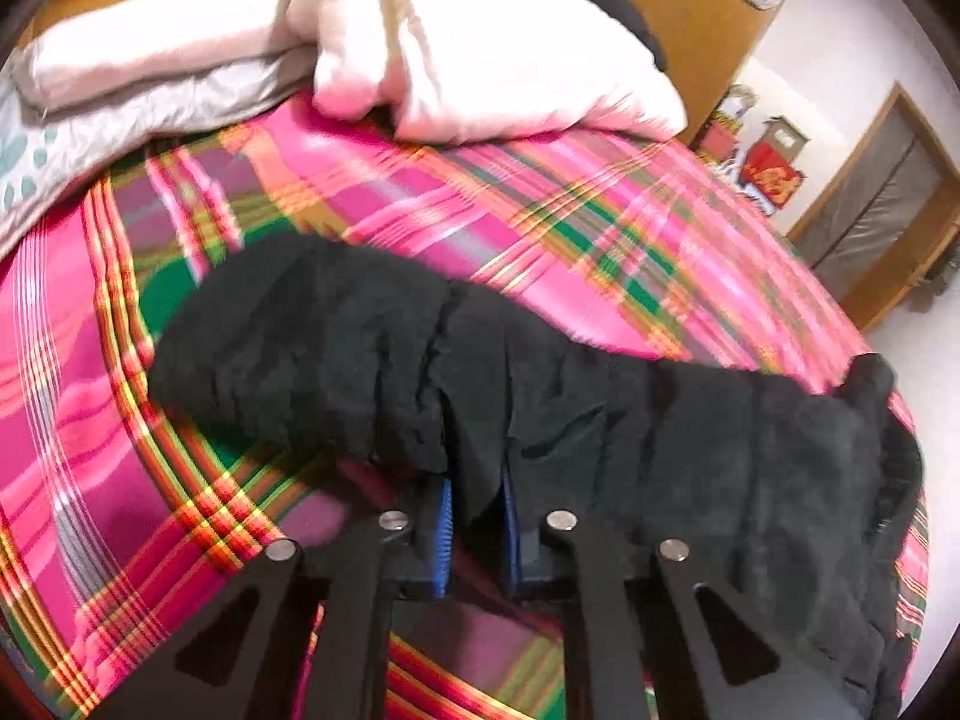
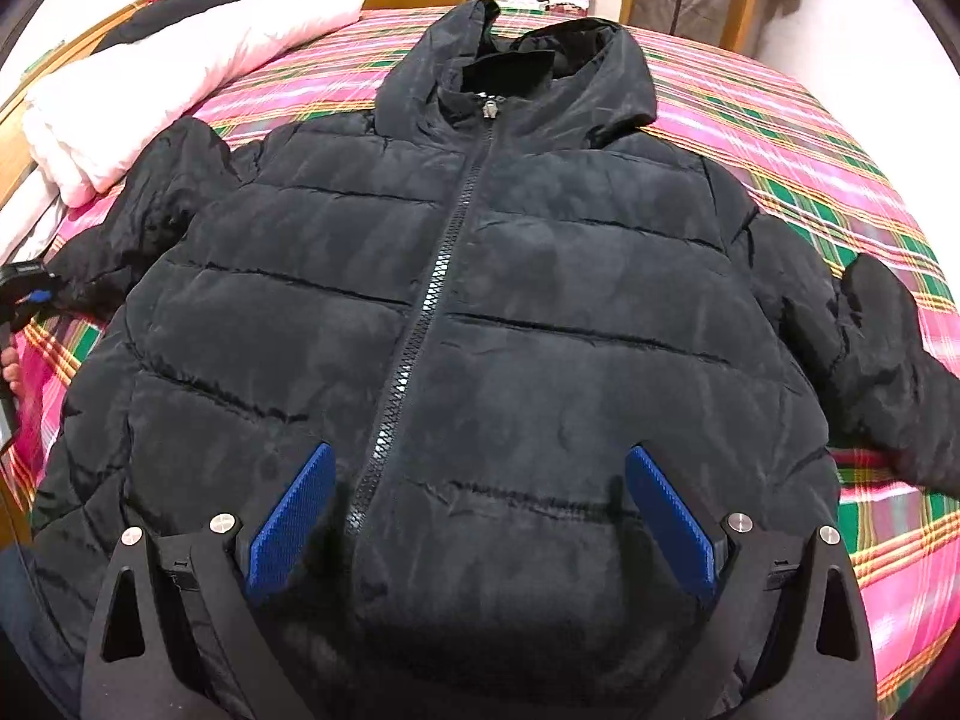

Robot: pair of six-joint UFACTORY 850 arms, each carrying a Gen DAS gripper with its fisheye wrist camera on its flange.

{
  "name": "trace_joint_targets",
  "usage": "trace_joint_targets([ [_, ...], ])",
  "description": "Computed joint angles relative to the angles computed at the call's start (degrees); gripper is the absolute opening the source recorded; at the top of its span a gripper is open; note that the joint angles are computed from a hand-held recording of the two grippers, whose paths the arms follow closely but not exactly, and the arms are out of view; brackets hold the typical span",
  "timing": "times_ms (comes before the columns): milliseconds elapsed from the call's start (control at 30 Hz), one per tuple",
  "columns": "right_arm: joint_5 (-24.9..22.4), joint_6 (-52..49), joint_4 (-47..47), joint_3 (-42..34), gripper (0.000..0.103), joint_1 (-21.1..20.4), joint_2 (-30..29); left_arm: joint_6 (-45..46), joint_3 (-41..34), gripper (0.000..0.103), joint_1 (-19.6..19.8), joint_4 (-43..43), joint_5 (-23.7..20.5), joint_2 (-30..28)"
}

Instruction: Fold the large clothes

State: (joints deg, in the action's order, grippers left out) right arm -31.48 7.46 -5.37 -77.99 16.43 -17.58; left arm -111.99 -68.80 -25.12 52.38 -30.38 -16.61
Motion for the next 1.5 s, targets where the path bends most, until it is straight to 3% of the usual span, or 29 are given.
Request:
trace_joint_targets([
  [333,2.0,-2.0,4.3,3.7,0.098,-2.7,4.8,2.7,-9.3,0.011,-5.2,8.0,-0.4,2.4],
  [567,3.7,-2.7,7.0,7.1,0.098,-6.0,8.3,16.0,-23.9,0.011,-9.6,3.3,5.0,-5.4],
  [733,3.9,-1.5,6.6,9.6,0.098,-8.6,10.0,36.8,-37.4,0.011,-11.6,-14.0,7.9,-16.3],
  [900,3.5,-0.4,6.2,10.6,0.098,-11.3,9.9,59.1,-51.5,0.013,-13.3,-35.1,5.9,-27.8],
  [1033,3.4,-0.2,5.9,10.8,0.098,-12.4,9.0,72.1,-58.9,0.031,-13.8,-48.6,4.0,-34.1],
  [1133,3.7,-0.6,6.0,10.6,0.098,-12.5,8.3,77.6,-59.2,0.052,-14.8,-53.1,5.3,-35.0],
  [1233,4.4,-0.1,5.7,10.2,0.098,-12.1,7.6,87.4,-60.4,0.068,-14.7,-62.8,5.4,-36.3],
  [1367,4.7,0.1,6.4,8.8,0.098,-11.6,6.6,97.5,-60.7,0.073,-14.5,-73.5,5.1,-36.4],
  [1500,5.3,-0.7,7.5,7.8,0.098,-11.1,6.6,110.7,-56.7,0.078,-14.4,-86.2,8.8,-33.3],
])
